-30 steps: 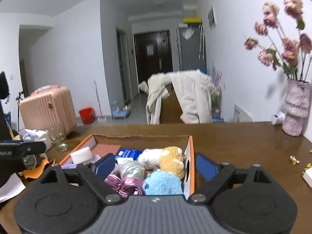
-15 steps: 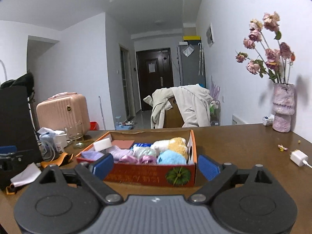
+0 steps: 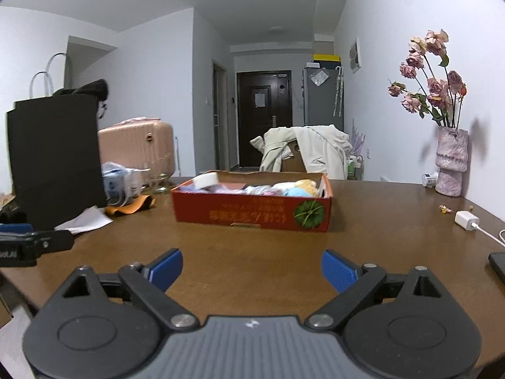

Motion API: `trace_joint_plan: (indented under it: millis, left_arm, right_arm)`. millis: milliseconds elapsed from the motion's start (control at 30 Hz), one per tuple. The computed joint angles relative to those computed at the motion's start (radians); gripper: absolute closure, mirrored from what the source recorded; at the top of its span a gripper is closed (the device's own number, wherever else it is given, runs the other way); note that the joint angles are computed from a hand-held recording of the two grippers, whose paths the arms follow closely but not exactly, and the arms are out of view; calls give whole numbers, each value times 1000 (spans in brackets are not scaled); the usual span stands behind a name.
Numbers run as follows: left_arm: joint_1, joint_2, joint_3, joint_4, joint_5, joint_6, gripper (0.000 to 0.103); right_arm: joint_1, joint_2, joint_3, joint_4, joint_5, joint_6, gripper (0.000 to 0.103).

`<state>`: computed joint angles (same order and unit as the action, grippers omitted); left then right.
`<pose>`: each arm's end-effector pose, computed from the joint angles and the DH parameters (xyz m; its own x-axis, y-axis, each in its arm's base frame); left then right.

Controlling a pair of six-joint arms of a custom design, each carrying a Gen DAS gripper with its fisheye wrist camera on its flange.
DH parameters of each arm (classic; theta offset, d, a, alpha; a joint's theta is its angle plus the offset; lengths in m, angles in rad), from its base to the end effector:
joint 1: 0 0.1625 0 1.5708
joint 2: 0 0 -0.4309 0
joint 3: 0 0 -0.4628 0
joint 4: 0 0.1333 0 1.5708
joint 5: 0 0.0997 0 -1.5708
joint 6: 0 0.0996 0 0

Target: Organize soft objects

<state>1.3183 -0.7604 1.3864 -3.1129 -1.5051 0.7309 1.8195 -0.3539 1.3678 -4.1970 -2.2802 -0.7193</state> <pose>-0.0711 -0.8355 0.2069 -0.6275 0.5417 -0.5593 0.7669 0.3063 -0.5639 0.2436 -0.6812 0.0217 -0.6805 0.3605 0.6380 -0.5824 0.2623 -0.7694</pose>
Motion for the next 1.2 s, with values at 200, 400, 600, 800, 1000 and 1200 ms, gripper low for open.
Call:
trace_joint_plan:
  millis: [200,400,600,800,1000,1200]
  left_arm:
    - [9,-59,79,-9,-14,39,0]
    - [11,-78,115,-26,-37,44,0]
    - [18,-79,122,-28,-41,37,0]
    - [24,-75,123,-26,-44,40,0]
    - [28,-71,121,-30,-44,36,0]
    - [30,-70,121,-22,-48,44,0]
  right_arm:
    - [27,30,21,-34,0,-16,6]
    - [32,42,21,-18,7,-17,6]
    - [30,43,28,-32,13,-17,6]
    - [23,46,30,-35,6,-2,6]
    - [21,52,28,-54,3,-4,6]
    - [21,47,36,-40,5,18,6]
